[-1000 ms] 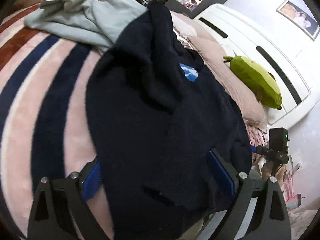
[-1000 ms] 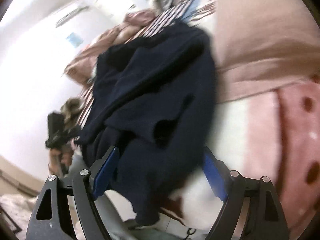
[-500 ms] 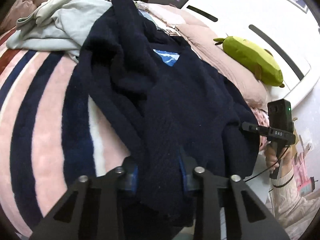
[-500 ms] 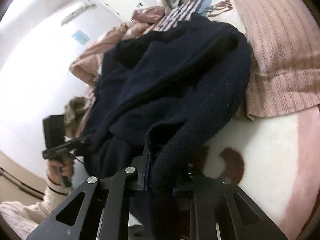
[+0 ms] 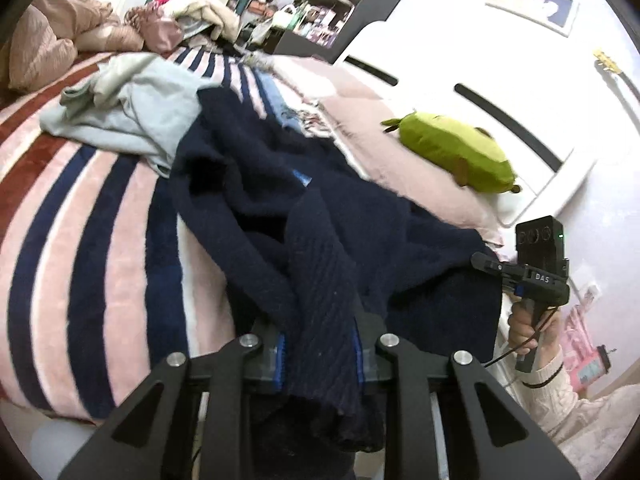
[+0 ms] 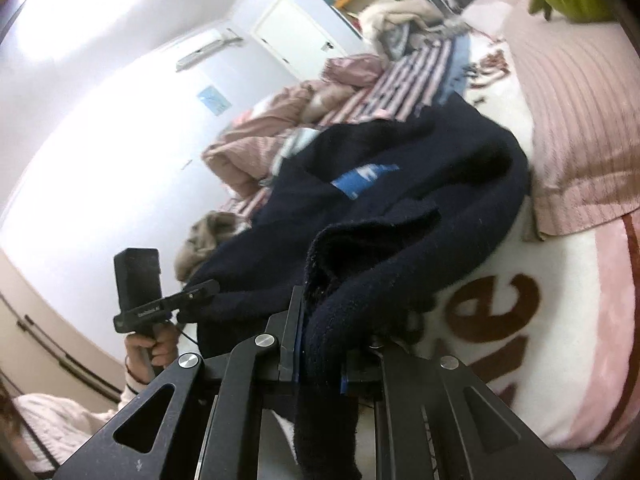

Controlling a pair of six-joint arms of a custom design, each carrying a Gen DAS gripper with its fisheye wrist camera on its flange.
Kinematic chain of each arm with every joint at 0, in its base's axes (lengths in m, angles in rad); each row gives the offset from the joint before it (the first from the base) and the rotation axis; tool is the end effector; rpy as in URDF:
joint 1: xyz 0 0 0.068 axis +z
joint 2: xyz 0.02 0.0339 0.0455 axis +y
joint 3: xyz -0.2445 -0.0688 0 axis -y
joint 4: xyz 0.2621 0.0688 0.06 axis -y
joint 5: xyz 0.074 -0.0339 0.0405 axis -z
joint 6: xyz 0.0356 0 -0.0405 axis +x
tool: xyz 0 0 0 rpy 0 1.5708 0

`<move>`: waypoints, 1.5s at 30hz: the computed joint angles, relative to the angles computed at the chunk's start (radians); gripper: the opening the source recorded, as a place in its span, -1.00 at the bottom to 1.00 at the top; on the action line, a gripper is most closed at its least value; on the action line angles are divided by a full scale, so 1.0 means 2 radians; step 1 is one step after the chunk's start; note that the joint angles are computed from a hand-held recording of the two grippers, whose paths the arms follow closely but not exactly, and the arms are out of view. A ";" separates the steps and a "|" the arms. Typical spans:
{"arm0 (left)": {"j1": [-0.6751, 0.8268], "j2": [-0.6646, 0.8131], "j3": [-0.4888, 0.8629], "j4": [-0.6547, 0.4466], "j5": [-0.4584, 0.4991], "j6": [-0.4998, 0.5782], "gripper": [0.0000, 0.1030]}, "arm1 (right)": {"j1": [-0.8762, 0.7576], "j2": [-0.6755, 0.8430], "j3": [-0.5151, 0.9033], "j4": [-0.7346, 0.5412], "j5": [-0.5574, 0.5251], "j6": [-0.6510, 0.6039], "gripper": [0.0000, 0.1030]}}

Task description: Fold small clothes

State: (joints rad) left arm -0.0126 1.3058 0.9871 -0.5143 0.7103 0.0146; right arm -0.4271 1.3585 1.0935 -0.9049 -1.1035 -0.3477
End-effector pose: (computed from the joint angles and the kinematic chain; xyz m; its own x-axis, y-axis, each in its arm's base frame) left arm 0.2913 -0.0269 0.2496 -0.7333 0.0203 -0.6796 0.4589 0.7524 -0.4726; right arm 0.2610 -0.0839 0.2589 -0.7434 0.1697 -0.6470 -0.4082 0.6511 0.6398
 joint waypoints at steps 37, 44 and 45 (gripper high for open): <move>-0.008 0.506 0.612 -0.201 -0.085 0.019 0.28 | 0.076 0.400 0.460 -0.032 0.177 0.144 0.10; 0.021 0.358 0.442 -0.155 -0.107 0.059 0.54 | 0.042 0.279 0.349 -0.037 0.168 0.092 0.18; 0.028 0.343 0.423 -0.157 -0.102 0.065 0.54 | 0.036 0.264 0.332 -0.046 0.165 0.075 0.18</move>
State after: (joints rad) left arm 0.0433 1.9909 1.8334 -0.8288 0.5057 0.1450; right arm -0.3547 1.8861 1.7581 -0.9973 -0.7727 -0.1981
